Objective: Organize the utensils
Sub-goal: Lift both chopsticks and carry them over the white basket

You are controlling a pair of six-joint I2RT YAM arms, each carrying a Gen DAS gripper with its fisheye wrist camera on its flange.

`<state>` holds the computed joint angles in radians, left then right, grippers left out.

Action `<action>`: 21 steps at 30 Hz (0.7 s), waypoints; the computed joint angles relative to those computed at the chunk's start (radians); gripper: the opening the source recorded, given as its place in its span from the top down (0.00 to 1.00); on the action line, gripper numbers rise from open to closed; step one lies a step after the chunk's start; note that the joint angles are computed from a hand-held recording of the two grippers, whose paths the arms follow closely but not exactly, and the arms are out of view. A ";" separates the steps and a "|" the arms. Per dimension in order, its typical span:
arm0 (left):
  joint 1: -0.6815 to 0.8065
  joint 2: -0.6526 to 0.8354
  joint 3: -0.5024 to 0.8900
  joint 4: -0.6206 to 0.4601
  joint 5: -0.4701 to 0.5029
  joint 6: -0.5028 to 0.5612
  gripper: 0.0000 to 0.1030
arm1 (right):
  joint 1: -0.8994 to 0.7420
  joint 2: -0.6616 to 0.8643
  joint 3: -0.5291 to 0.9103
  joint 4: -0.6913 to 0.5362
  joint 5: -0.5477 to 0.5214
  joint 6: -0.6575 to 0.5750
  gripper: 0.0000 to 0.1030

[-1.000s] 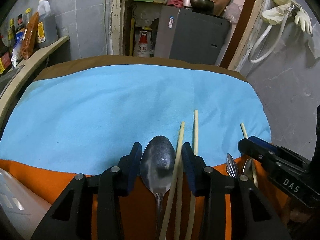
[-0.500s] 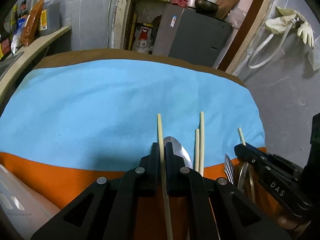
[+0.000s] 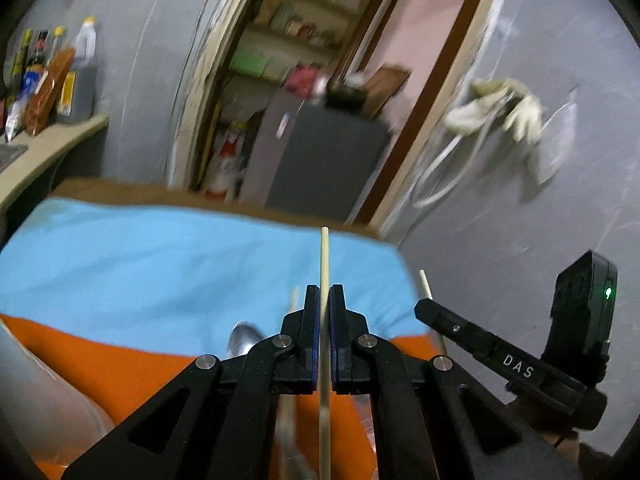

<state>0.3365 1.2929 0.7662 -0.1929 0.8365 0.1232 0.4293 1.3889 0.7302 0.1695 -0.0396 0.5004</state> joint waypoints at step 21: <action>0.485 0.082 0.447 -0.137 0.431 -0.119 0.98 | 0.318 0.045 0.275 0.300 0.180 -0.044 0.97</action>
<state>0.8214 1.3752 1.2131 -0.3295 1.2680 0.0045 0.7478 1.4340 1.0049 0.4692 0.1404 0.4561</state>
